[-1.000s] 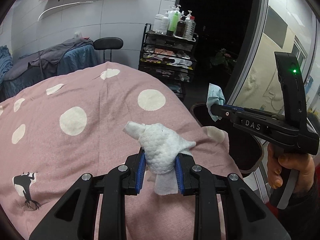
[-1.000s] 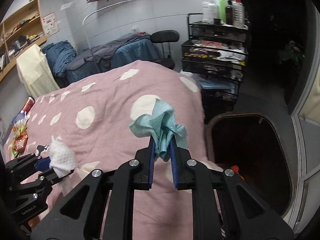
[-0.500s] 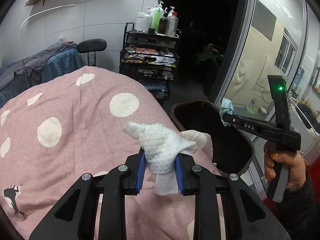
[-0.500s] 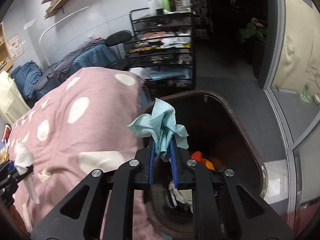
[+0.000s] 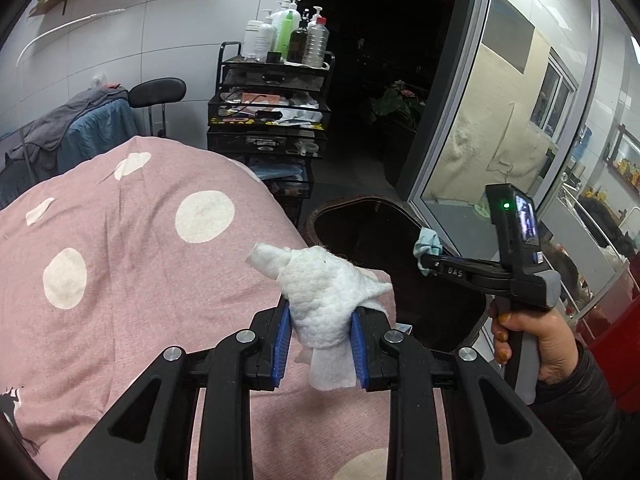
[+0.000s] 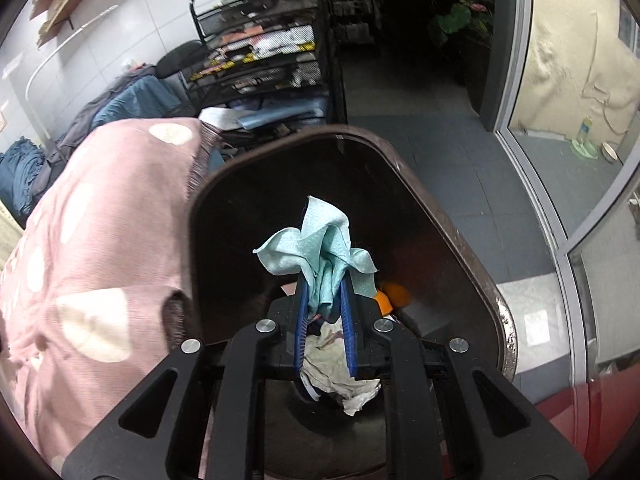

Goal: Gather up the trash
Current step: 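Open the right tool to drop the blue cloth into the bin, then lower the left tool into the bin and open it to drop the tissue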

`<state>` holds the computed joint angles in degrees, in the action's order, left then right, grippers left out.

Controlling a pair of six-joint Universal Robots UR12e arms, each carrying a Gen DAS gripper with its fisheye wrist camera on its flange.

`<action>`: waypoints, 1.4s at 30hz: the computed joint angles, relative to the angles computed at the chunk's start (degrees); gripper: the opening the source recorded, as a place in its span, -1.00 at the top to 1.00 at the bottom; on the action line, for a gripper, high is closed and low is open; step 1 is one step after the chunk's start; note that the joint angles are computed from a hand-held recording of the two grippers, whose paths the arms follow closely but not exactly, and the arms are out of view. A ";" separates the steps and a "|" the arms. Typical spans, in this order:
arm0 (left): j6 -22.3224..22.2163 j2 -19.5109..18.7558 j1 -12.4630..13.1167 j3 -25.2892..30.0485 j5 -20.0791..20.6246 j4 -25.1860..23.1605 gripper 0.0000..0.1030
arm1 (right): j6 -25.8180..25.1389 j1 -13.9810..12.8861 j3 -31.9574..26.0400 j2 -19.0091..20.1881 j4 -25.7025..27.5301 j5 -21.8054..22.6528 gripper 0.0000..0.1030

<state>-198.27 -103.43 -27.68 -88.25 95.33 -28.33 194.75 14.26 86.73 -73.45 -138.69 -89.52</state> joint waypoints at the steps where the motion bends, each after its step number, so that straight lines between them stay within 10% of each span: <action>1: 0.12 -0.15 -0.02 0.18 -0.22 -0.20 0.50 | 0.08 -0.04 -0.24 0.30 0.50 -0.11 0.70; 7: 0.26 -0.92 0.03 1.12 -1.85 -1.19 0.50 | 0.98 -0.14 -0.40 1.18 1.81 -0.25 -0.11; 16: 1.23 -2.06 0.02 2.59 -4.03 -2.86 0.50 | 1.04 0.38 0.94 0.81 -0.57 -1.09 -0.55; 42: 6.38 -9.91 -1.57 13.42 -9.00 -9.18 0.50 | 8.62 -1.10 9.04 -6.49 -10.12 -6.68 -0.71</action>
<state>-191.88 -113.34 -29.25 -74.83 86.33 -37.51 203.36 13.16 95.77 -79.94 -148.81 -96.20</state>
